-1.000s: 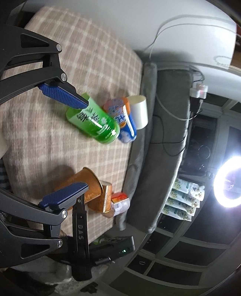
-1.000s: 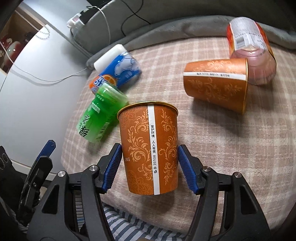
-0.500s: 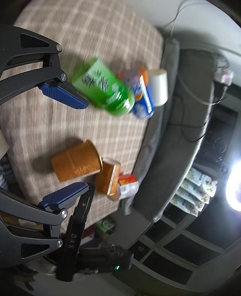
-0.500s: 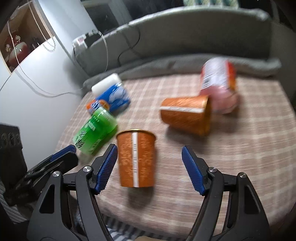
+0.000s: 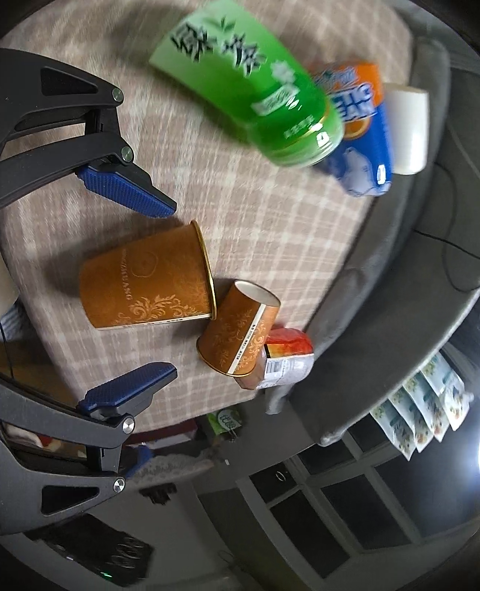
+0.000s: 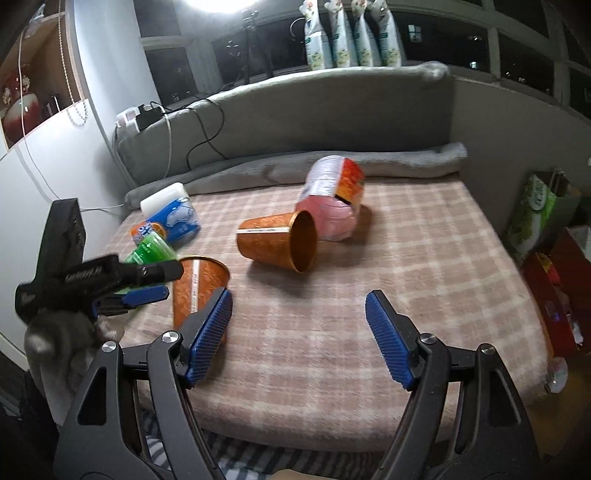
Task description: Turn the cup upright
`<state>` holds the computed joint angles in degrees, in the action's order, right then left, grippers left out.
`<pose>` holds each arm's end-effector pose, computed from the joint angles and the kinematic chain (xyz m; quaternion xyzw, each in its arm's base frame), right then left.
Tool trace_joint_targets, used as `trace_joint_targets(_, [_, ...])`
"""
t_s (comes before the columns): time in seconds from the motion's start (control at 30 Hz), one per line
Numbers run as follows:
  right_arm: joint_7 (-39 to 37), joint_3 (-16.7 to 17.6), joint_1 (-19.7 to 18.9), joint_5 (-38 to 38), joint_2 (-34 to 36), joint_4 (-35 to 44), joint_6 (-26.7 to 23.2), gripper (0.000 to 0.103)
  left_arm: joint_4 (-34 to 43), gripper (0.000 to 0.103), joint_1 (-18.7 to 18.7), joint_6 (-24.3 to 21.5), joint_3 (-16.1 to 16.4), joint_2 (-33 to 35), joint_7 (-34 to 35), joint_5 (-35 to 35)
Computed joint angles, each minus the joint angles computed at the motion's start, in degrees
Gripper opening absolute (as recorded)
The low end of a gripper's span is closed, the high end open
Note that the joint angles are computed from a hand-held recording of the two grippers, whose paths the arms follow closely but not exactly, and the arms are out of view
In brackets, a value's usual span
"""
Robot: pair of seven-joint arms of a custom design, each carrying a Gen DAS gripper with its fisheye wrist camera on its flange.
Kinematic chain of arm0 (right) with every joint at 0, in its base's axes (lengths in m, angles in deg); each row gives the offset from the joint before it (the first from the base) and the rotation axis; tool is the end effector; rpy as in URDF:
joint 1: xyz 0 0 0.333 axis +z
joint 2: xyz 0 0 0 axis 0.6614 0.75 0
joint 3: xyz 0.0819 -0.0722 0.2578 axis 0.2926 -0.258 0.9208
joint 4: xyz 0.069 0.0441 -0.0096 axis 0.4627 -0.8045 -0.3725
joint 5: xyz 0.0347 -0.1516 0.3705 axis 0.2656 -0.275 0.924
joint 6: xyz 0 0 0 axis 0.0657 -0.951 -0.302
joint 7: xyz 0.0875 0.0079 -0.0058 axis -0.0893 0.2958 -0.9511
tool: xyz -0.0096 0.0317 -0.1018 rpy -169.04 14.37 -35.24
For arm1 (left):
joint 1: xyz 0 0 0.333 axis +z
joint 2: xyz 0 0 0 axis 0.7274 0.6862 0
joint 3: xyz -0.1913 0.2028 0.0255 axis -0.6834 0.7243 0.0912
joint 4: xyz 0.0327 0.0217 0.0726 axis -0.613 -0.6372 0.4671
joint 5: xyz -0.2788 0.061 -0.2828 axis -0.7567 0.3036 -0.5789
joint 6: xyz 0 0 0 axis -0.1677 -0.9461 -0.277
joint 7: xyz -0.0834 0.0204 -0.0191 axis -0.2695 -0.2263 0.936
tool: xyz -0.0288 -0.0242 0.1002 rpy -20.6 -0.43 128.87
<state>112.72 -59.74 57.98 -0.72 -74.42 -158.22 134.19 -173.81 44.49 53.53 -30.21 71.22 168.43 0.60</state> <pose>0.3225 0.1888 0.5147 -0.5262 0.7468 -0.2646 0.3089 0.5107 -0.0805 0.4651 0.5383 -0.7382 0.3800 0.1444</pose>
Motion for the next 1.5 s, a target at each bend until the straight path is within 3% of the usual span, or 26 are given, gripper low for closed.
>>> trace_joint_targets(0.1, [1.44, 1.53, -0.36, -0.65, -2.0, -0.71, -2.15, 0.077, 1.46, 0.08, 0.03, -1.25, -0.1, 1.62, -1.54, 0.15])
trace_joint_targets(0.5, [3.51, 1.74, 0.14, -1.65, -4.32, -1.72, -3.58, 0.077, 3.41, 0.079, 0.09, -0.13, -1.68, 5.1, -4.17, 1.96])
trace_joint_targets(0.63, [3.73, 1.56, 0.12, -1.87, -4.24, -1.69, -3.67, 0.077, 3.52, 0.071, 0.3, -0.2, -1.83, 5.66, -4.43, 2.1])
trace_joint_targets(0.9, [4.18, 1.13, -0.07, -1.87, -4.33, -2.08, -3.63, 0.077, 3.12, 0.066, 0.01, 1.73, -2.19, 5.0, -3.2, 1.95])
trace_joint_targets(1.3, [4.34, 0.95, -0.04, -1.63, -4.69, -2.67, -3.52, 0.077, -1.53, 0.066, -2.7, 10.03, -2.35, -0.38, 3.33, 0.69])
trace_joint_targets(1.5, [4.77, 1.11, 0.01, -1.42, -5.14, -2.92, -3.86, 0.077, -5.82, 0.066, -5.79, 20.95, -3.0, -4.01, 9.04, -0.22])
